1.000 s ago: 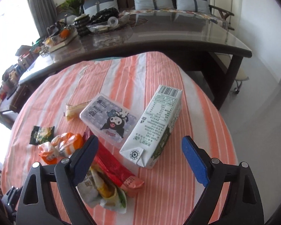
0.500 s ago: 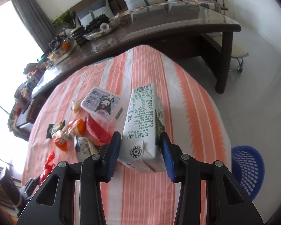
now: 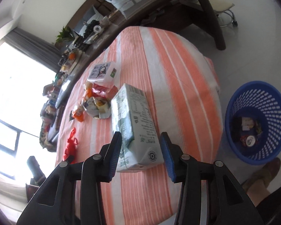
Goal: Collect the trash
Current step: 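Carry the red bag and milk carton to the blue wastebasket and open both tools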
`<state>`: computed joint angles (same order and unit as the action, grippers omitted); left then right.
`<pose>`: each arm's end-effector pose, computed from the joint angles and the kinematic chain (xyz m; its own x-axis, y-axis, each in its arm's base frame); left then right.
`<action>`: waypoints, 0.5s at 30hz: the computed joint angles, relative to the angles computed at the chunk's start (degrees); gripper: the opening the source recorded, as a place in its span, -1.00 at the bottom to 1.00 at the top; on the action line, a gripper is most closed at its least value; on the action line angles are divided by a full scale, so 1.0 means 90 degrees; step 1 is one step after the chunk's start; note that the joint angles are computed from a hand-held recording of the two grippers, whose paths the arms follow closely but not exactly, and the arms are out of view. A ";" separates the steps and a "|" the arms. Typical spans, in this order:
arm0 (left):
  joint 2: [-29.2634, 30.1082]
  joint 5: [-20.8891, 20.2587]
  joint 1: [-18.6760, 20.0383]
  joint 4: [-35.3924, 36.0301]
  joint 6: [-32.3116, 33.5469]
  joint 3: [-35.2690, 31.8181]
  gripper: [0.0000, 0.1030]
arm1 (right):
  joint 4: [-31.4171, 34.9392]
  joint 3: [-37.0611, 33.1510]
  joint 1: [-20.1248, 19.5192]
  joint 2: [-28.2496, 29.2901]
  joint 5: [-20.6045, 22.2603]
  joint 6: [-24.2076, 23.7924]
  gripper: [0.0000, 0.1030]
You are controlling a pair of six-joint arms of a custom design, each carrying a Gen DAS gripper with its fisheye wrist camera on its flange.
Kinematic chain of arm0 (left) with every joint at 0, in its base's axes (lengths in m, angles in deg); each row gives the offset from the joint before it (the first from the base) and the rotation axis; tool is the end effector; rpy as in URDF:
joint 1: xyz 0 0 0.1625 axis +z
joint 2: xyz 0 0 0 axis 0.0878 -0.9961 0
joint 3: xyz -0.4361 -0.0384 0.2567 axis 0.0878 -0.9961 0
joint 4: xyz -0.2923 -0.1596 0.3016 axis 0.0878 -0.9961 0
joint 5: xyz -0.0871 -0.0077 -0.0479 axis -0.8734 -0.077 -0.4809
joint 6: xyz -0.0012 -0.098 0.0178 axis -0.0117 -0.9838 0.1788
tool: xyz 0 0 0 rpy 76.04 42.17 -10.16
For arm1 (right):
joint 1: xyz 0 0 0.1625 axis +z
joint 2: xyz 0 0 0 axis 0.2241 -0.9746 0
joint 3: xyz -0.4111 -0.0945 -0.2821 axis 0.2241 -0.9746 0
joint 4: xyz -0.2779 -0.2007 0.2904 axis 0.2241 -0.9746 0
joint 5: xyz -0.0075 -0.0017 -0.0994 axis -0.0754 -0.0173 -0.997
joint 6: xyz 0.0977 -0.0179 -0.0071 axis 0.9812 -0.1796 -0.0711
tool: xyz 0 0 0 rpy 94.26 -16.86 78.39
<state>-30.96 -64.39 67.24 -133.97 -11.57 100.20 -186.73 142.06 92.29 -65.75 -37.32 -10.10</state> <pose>-0.0470 -0.7836 0.4240 -0.8342 -0.0148 -0.5513 0.3375 0.7768 -0.5317 0.3467 -0.8575 0.1474 -0.9875 -0.0244 0.1554 -0.0926 0.8890 -0.4485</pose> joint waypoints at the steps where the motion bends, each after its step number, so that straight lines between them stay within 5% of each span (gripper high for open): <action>1: -0.0031 -0.0116 0.0005 0.0074 0.0038 0.0004 0.28 | 0.0044 -0.0059 0.0029 0.0010 -0.0181 -0.0105 -0.10; 5: -0.0174 -0.0695 0.0020 0.0246 0.0285 0.0021 0.39 | 0.0270 -0.0290 0.0201 0.0078 -0.0744 -0.0694 0.59; 7: -0.0180 -0.0788 0.0009 0.0282 0.0390 -0.0045 0.51 | 0.0642 -0.0581 0.0330 0.0226 -0.1119 -0.1112 0.75; 15: 0.0205 0.0133 -0.0060 0.1030 0.0270 -0.0623 0.51 | 0.2324 -0.2332 0.0711 0.1349 -0.2763 -0.2290 0.77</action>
